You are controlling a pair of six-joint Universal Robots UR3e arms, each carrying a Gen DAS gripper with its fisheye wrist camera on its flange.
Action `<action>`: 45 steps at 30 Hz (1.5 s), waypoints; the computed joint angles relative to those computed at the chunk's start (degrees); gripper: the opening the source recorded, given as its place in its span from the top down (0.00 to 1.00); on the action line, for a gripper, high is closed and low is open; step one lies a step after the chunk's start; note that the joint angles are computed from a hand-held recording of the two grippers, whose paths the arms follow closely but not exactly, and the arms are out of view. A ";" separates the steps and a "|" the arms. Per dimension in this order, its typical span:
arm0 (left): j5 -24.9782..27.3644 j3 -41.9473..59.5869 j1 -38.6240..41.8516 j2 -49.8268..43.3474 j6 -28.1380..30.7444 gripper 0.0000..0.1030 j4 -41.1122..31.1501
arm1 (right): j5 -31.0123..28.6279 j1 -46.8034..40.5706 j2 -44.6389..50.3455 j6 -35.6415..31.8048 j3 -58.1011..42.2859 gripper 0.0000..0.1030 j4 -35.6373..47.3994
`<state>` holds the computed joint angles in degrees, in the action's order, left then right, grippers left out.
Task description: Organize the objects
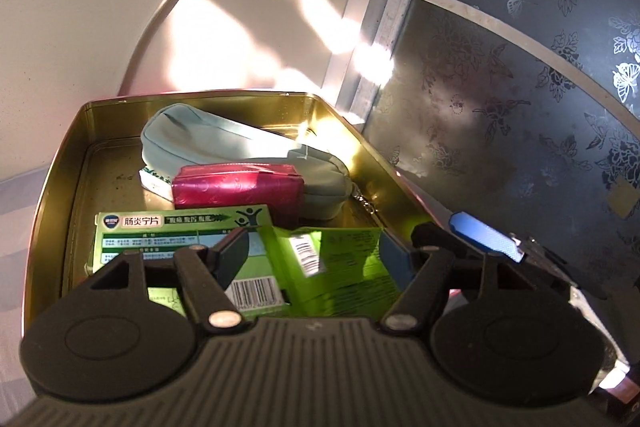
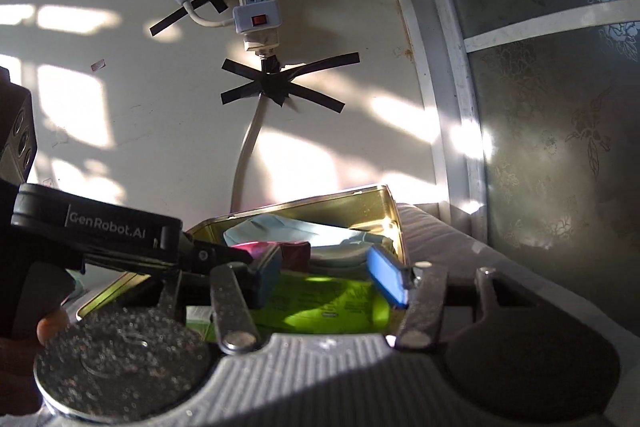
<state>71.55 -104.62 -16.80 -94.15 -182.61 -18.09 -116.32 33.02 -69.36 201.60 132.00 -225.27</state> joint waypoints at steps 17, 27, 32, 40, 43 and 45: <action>8.43 -23.78 1.16 21.29 5.29 0.28 8.71 | -16.17 17.46 5.68 3.24 -8.88 0.48 8.93; 9.95 -35.18 7.43 32.36 9.25 0.28 2.15 | -13.39 22.17 4.19 12.03 -13.57 0.46 29.01; 11.08 -38.81 11.63 36.49 11.40 0.28 -2.44 | -6.89 21.40 3.99 15.14 -16.58 0.45 38.81; 0.55 -47.65 29.57 57.48 20.07 0.15 -14.65 | -8.68 24.40 7.16 14.74 -23.29 0.32 45.08; -1.90 -48.07 33.19 63.05 21.51 0.14 -20.10 | -9.44 25.33 8.42 14.97 -25.84 0.31 47.01; -1.08 -48.28 32.32 62.12 20.87 0.14 -18.50 | -10.12 25.87 8.91 15.61 -26.90 0.31 48.06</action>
<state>70.47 -152.90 15.52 -32.03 -161.74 -36.59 -126.44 58.89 -60.45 217.20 105.10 -177.21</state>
